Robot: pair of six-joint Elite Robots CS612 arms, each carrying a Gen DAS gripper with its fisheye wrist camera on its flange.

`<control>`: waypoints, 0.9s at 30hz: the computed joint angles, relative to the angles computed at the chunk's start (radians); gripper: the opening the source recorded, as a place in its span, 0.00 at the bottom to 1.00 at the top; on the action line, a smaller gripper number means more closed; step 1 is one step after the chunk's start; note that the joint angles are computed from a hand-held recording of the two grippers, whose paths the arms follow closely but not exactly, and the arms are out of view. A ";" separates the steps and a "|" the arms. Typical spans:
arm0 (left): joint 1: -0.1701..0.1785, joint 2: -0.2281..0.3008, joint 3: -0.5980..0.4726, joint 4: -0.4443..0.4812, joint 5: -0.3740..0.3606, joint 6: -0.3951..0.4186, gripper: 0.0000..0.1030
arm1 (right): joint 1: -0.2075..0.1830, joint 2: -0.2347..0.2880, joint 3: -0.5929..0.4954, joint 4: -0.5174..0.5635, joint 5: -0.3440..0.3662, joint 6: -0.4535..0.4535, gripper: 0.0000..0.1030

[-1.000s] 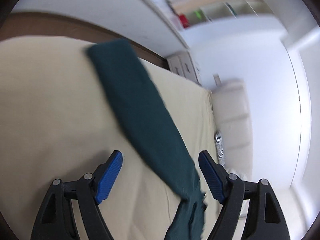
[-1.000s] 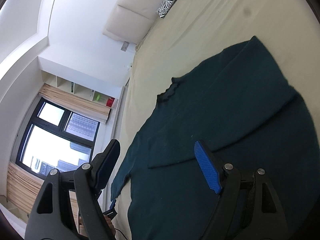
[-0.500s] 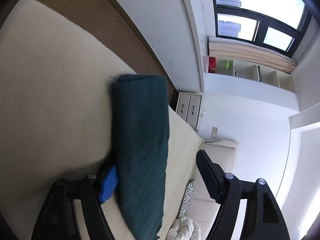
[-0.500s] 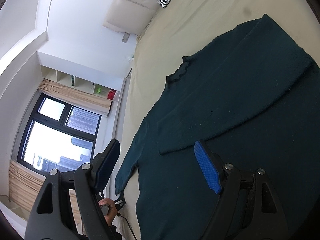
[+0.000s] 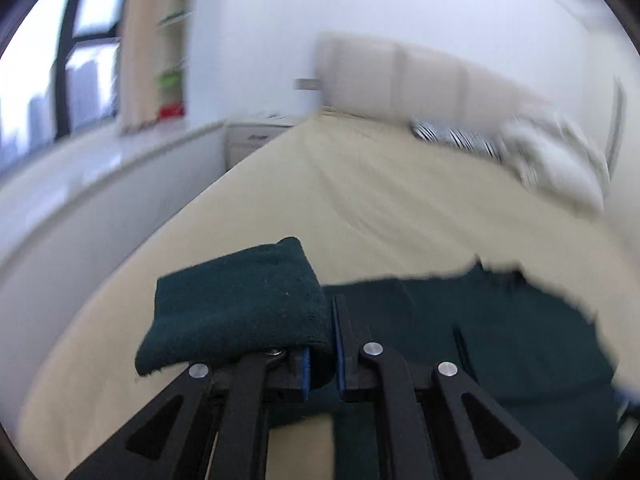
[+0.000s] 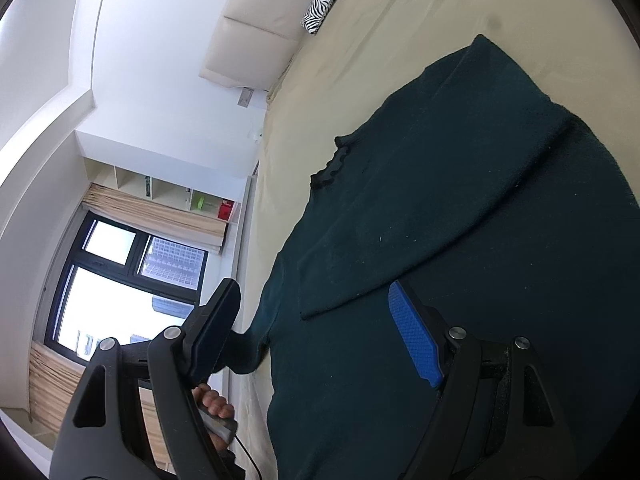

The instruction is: Fold small clothes

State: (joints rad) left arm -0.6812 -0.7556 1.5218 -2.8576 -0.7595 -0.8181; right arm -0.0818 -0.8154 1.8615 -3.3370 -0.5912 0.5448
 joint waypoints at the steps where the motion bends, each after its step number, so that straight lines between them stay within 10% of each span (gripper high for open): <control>1: -0.026 0.039 -0.069 0.100 0.031 0.105 0.10 | -0.002 0.005 -0.004 0.004 0.003 0.003 0.75; 4: -0.077 0.122 -0.161 0.188 0.103 0.277 0.11 | 0.001 0.013 -0.019 0.068 0.012 -0.030 0.75; 19: -0.064 0.099 -0.074 0.082 -0.041 0.134 0.11 | 0.150 0.087 -0.215 0.620 0.063 -0.252 0.75; 22: -0.058 0.091 -0.052 0.027 -0.063 0.107 0.11 | 0.162 0.111 -0.235 0.568 0.097 -0.181 0.74; 27: -0.057 0.088 -0.035 -0.019 -0.070 0.087 0.11 | 0.179 0.154 -0.288 0.591 0.176 -0.103 0.47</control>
State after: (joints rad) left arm -0.7382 -0.6677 1.4864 -2.8768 -0.8298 -0.7310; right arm 0.0975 -0.6612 1.5737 -2.7455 -0.4154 0.4419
